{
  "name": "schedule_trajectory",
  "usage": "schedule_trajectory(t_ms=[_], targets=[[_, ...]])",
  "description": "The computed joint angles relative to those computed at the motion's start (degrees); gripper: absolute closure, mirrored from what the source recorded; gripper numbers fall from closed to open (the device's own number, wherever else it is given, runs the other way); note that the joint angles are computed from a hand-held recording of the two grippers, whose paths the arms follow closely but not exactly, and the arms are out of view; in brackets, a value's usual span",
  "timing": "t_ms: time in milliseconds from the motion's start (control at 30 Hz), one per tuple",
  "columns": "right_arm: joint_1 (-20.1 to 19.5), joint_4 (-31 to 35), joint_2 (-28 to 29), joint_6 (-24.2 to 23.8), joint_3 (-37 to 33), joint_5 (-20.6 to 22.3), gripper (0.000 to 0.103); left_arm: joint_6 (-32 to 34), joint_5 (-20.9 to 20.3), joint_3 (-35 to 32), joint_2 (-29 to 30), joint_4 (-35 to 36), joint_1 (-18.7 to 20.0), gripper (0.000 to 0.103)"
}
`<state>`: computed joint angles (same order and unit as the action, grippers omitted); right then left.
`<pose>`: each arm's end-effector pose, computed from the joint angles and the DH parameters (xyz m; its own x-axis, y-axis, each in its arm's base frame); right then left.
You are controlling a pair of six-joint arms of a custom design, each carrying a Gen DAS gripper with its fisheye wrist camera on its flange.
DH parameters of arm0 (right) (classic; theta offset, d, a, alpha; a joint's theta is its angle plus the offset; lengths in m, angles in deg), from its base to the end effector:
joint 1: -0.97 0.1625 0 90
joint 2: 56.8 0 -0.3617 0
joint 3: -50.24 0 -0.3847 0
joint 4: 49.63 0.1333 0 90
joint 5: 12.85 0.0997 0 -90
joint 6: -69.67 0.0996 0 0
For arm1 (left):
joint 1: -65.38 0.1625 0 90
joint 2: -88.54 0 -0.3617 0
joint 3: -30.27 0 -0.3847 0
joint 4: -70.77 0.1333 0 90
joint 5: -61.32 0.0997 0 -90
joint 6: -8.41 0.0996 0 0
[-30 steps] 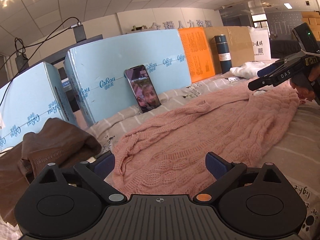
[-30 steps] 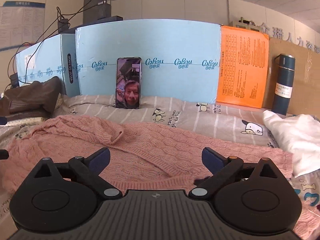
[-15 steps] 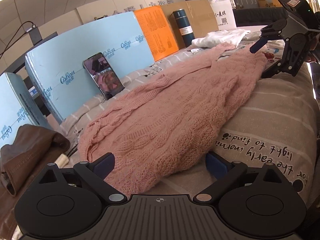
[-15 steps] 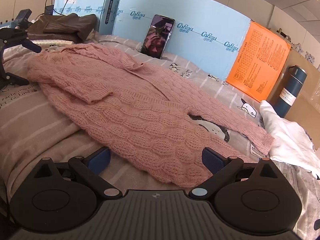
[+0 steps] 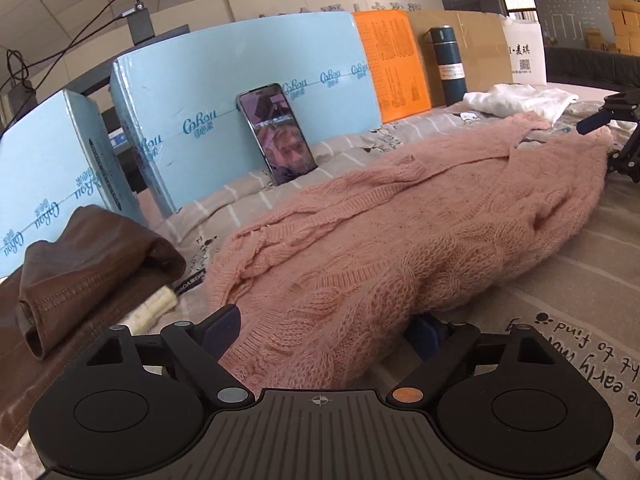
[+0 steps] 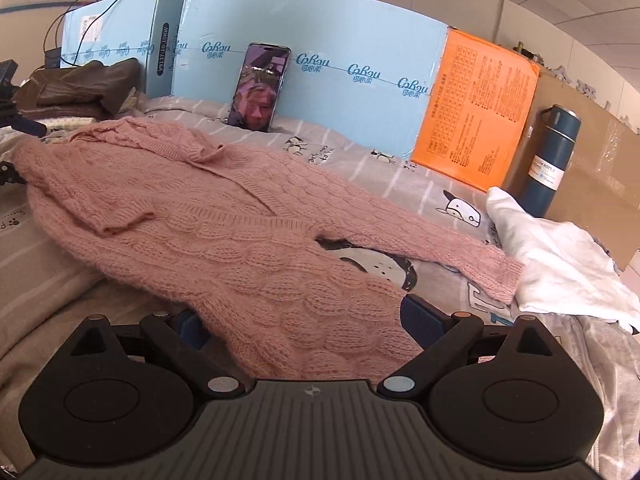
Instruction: Fold clothes
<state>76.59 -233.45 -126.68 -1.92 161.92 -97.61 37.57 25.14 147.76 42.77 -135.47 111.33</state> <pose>0.0012 -0.5688 0.2633 -0.4553 -0.5095 0.7301 -0.8839 0.3568 -0.3023 -0.1838 -0.4974 0.0844 -0.4726 0.2529 -0.8442 0.8314 0.4457 -0.3319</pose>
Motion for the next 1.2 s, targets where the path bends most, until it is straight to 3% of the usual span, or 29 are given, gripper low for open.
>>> schedule_trajectory(t_ms=[67, 100, 133, 167, 233, 367, 533, 700, 800, 867, 900, 933, 1033, 1067, 1200], targets=[[-0.77, -1.23, -0.2, -0.17, 0.05, 1.74, 0.018, -1.59, -0.95, -0.49, -0.41, 0.75, 0.57, 0.045], [-1.15, -1.11, -0.32, -0.02, -0.12, 2.66, 0.023, -2.21, -1.6, -0.64, -0.64, 1.03, 0.81, 0.067], [-1.53, -0.99, -0.43, 0.14, -0.3, 3.58, 0.038, -2.41, -2.27, -0.76, -0.68, 0.66, 0.95, 0.079], [-1.95, 0.62, -0.59, 0.54, -0.88, 4.99, 0.063, -2.22, -2.58, -1.13, -0.29, -0.61, 1.01, 0.082], [-2.63, 4.71, -0.85, 1.48, -2.31, 8.28, 0.085, -1.91, -3.31, -2.09, 0.22, -2.51, 1.21, 0.087], [-2.72, 8.78, 0.98, 5.28, -7.08, 15.56, 0.093, 0.71, -4.19, -6.26, 1.79, -4.85, 2.03, 0.089], [-0.58, 10.79, 6.42, 6.63, -15.57, 16.45, 0.094, 2.28, -4.0, -12.9, 3.57, -2.22, 4.2, 0.09], [2.19, 18.86, 13.42, 6.31, -27.19, 10.99, 0.094, -1.85, -4.02, -18.29, 4.2, 5.73, 6.96, 0.089], [3.25, 24.02, 16.92, 6.21, -33.09, 7.39, 0.094, -1.73, -4.28, -20.52, 5.18, 7.66, 7.82, 0.081], [3.62, 26.56, 18.8, 6.61, -35.97, 5.43, 0.093, 1.07, -4.63, -22.36, 6.98, 5.23, 7.82, 0.061], [3.64, 27.79, 19.36, 6.7, -36.94, 4.9, 0.093, 2.4, -5.69, -23.15, 7.75, 3.79, 7.87, 0.044], [3.54, 28.1, 19.76, 6.85, -37.4, 4.77, 0.089, 3.3, -7.21, -23.85, 8.36, 2.73, 7.96, 0.035], [3.27, 29.44, 20.54, 7.31, -38.52, 4.64, 0.057, 2.48, -11.94, -27.72, 10.31, 4.94, 8.48, 0.032], [3.12, 30.17, 20.63, 7.39, -38.89, 4.87, 0.054, 1.7, -12.77, -29.6, 11.45, 5.92, 8.68, 0.032], [2.29, 29.13, 19.26, 7.41, -37.42, 5.51, 0.044, 0.02, -7.25, -39.85, 17.98, 12.32, 9.54, 0.031]])
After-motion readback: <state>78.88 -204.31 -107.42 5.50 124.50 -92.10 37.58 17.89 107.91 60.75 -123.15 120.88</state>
